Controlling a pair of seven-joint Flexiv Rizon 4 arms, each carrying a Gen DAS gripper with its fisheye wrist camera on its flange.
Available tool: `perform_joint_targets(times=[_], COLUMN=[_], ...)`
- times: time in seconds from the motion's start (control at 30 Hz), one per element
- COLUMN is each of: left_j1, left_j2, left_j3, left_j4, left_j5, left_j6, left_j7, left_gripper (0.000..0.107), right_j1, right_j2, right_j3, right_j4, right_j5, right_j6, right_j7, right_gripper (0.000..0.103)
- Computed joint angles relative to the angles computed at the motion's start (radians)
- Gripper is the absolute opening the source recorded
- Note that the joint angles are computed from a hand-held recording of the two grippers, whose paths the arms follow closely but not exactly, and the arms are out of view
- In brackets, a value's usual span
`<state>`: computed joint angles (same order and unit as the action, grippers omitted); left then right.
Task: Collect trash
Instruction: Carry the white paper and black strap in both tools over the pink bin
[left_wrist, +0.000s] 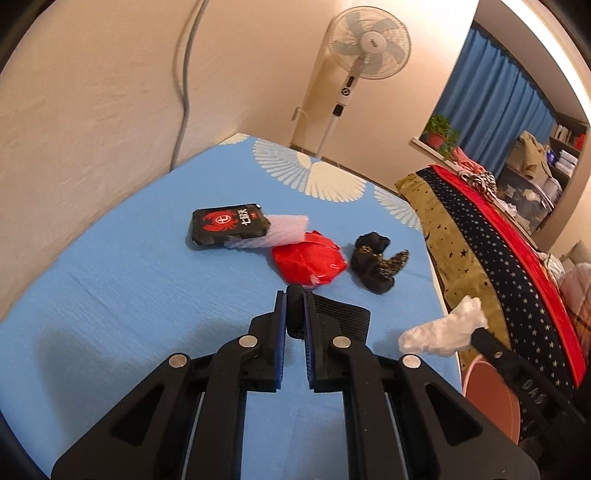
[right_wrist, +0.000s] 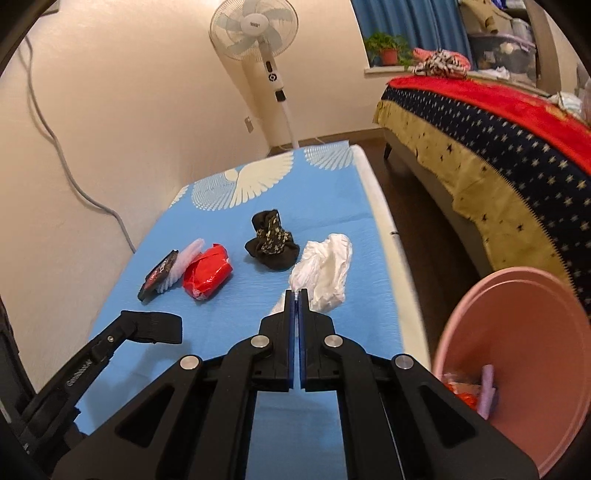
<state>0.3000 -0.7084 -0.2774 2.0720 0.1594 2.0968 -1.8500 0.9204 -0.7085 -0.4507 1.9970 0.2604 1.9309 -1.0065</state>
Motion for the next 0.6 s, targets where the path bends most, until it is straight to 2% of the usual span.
perform_joint_targets(times=[0.23, 0.6], left_j1=[0.025, 0.019], left_j2=[0.028, 0.074], left_j3=[-0.025, -0.028], left_j4=[0.041, 0.081], left_j5=[0.054, 0.121], left_j6=[0.02, 0.058], left_j7=[-0.008, -0.003], left_gripper=[0.009, 0.009], right_j1=[0.104, 0.28], right_j2=[0.066, 0.134], right_j3=[-0.083, -0.236], right_j4=[0.106, 0.223], right_j5=[0.048, 0.131], right_j6=[0.015, 0.03], right_j7=[-0.048, -0.114], right_gripper=[0.002, 0.002])
